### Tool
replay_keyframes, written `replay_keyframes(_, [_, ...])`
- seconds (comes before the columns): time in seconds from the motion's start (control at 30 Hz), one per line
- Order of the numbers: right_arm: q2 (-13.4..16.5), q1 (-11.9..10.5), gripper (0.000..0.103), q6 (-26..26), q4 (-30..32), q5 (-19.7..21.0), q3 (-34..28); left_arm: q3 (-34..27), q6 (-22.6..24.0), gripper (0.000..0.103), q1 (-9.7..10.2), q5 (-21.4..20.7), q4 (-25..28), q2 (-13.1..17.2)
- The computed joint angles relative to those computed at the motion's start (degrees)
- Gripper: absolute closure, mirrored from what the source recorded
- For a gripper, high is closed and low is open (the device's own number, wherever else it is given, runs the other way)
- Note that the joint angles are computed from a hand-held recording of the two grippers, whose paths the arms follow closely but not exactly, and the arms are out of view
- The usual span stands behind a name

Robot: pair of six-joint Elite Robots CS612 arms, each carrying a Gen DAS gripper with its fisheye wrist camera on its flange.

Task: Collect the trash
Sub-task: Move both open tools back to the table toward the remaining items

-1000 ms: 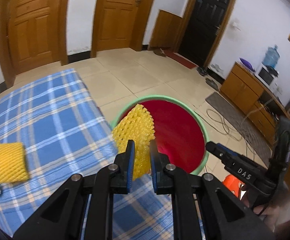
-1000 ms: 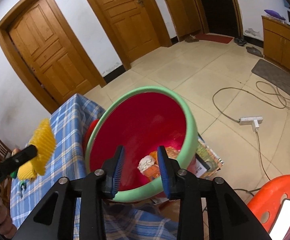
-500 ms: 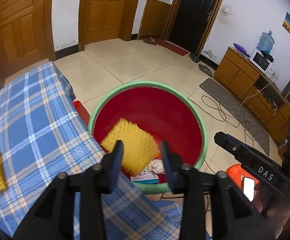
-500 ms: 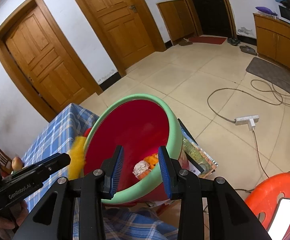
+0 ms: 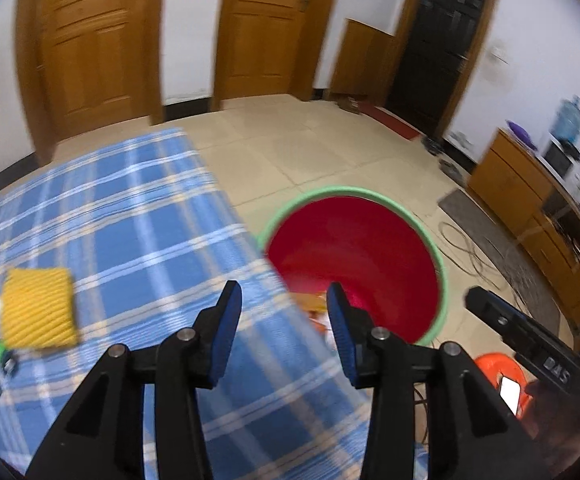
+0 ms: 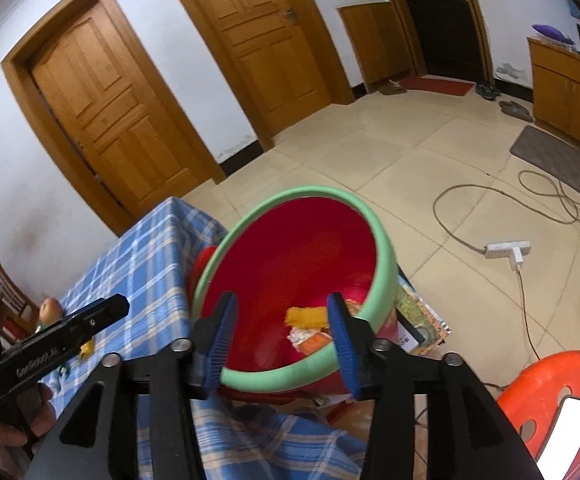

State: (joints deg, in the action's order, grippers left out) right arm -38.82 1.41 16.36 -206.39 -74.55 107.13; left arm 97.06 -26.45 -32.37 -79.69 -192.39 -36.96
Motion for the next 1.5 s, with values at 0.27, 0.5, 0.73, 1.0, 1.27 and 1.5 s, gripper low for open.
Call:
replay_keyframes(0.27, [-0.6, 1.4, 0.051, -2.2, 0.0, 2.9, -0.1, 5.1, -5.5, 0.059, 1.66, 4.9, -0.8, -2.6])
replay_keyframes(0.5, [-0.9, 2.6, 0.051, -4.0, 0.4, 4.5, -0.3, 9.5, -8.8, 0.059, 3.15, 9.9, -1.4, -5.0])
replay_keyframes(0.73, [-1.5, 4.0, 0.051, -6.2, 2.0, 6.7, -1.5, 13.3, -11.7, 0.059, 4.79, 14.6, -0.1, -7.5])
replay_keyframes(1.0, [-1.6, 6.3, 0.051, -9.1, 5.6, 9.3, -3.8, 16.1, -15.8, 0.059, 7.16, 16.7, 2.3, -8.5])
replay_keyframes(1.27, [-0.9, 8.9, 0.051, -11.5, 11.7, 11.7, -7.4, 16.7, -19.8, 0.058, 9.33, 13.2, 1.6, -6.7])
replay_keyframes(1.5, [0.7, 11.5, 0.051, -13.0, 17.5, 11.6, -11.6, 15.8, -20.0, 0.059, 10.12, 10.6, 0.8, -5.2])
